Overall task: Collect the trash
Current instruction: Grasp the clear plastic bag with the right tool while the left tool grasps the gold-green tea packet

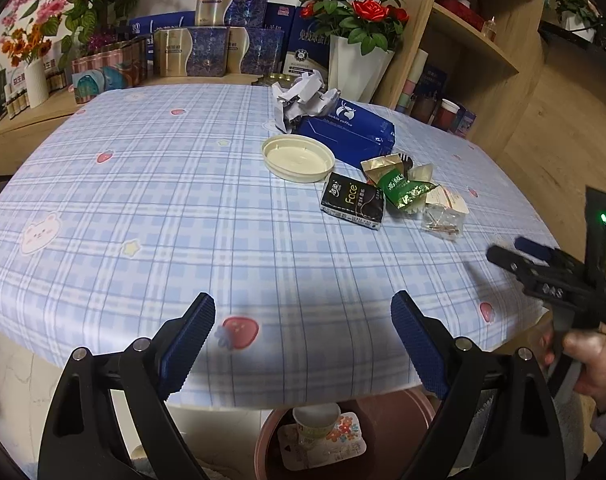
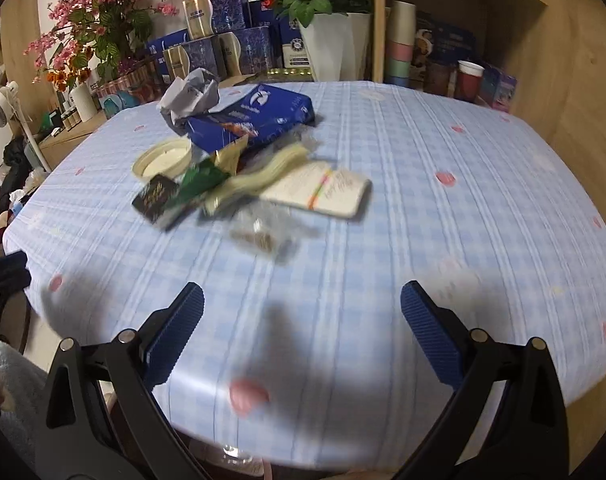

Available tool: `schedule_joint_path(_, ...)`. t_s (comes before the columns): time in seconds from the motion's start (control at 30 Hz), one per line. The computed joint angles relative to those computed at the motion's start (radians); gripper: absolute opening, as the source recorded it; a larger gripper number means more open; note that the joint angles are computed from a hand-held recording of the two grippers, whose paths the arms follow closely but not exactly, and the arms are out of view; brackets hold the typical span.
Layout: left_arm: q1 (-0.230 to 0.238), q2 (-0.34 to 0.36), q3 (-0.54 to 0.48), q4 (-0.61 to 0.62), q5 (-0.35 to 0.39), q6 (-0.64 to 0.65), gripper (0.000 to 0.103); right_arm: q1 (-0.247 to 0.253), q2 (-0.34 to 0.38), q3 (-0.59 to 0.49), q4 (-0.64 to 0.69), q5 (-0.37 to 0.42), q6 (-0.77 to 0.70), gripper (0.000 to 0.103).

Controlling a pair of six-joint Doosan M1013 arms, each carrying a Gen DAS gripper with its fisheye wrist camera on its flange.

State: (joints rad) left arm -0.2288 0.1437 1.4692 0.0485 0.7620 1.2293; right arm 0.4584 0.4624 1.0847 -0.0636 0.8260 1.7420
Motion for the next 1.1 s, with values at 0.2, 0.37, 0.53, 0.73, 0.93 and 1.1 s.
schedule_joint_path(0.2, 0.003, 0.033, -0.039, -0.016, 0.019, 0.013, 0.088, 0.003, 0.088, -0.134, 0.029, 0.067, -0.082, 0.096)
schedule_joint_path(0.37, 0.003, 0.054, -0.063, -0.028, 0.033, 0.036, 0.088, 0.009, 0.136, -0.202, 0.030, 0.128, -0.149, 0.076)
schedule_joint_path(0.53, 0.007, 0.073, -0.081, -0.056, 0.048, 0.051, 0.088, 0.000, 0.147, -0.206, 0.082, 0.137, -0.194, 0.064)
schedule_joint_path(0.73, 0.009, 0.102, -0.115, -0.101, 0.068, 0.082, 0.088, -0.004, 0.139, -0.190, 0.142, 0.125, -0.256, 0.043)
schedule_joint_path(0.93, 0.003, 0.153, -0.200, -0.171, 0.108, 0.141, 0.088, -0.011, 0.117, -0.167, 0.205, 0.108, -0.287, 0.033)
schedule_joint_path(1.1, -0.005, 0.225, -0.316, -0.235, 0.172, 0.178, 0.083, -0.029, 0.089, -0.131, 0.244, 0.072, -0.240, 0.032)
